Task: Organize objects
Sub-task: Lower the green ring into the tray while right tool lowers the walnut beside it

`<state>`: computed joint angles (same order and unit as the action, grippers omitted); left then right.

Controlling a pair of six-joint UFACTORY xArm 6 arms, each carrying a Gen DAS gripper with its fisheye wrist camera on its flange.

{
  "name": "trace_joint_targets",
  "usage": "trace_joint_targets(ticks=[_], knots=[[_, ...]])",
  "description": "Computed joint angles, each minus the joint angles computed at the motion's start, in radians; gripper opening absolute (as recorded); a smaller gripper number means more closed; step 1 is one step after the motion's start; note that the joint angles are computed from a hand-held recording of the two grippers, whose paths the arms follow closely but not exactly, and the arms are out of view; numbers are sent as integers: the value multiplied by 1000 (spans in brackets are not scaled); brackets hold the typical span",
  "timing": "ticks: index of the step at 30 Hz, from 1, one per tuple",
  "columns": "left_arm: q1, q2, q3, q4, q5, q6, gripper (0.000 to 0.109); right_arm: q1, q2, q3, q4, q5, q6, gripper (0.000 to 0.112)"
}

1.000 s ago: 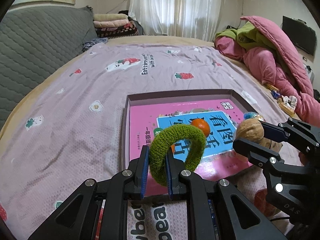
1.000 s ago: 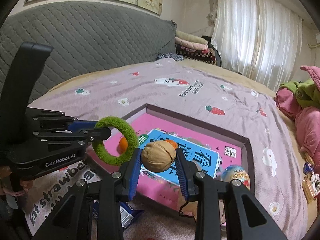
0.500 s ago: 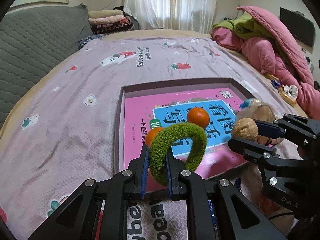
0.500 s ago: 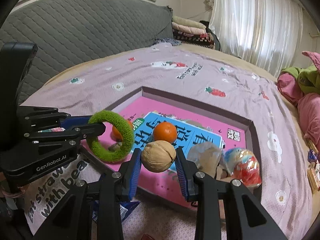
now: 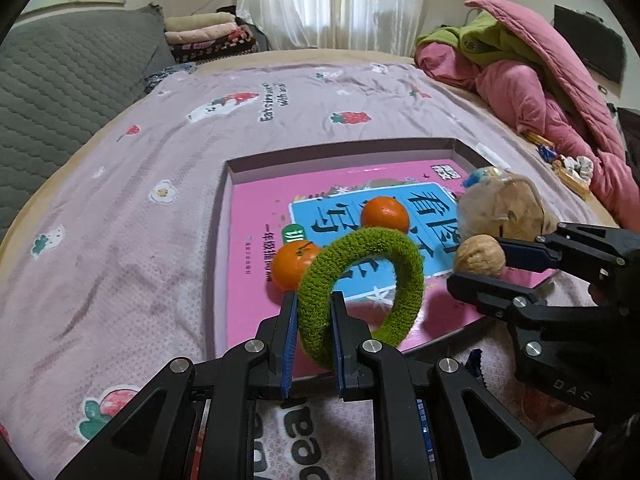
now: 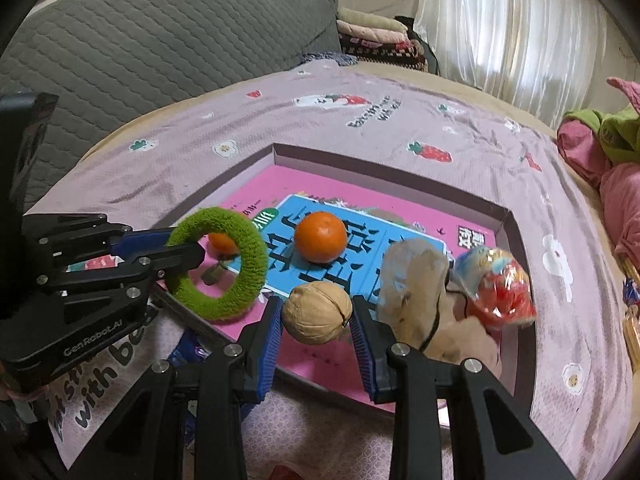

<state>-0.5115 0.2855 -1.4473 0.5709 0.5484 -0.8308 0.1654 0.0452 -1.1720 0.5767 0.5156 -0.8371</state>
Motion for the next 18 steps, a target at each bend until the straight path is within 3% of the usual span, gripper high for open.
trace_joint_targets(ticks=[18], knots=[[-9,67,-68,-43,6,42,15,-27,40,-36,-84,30,113,34]])
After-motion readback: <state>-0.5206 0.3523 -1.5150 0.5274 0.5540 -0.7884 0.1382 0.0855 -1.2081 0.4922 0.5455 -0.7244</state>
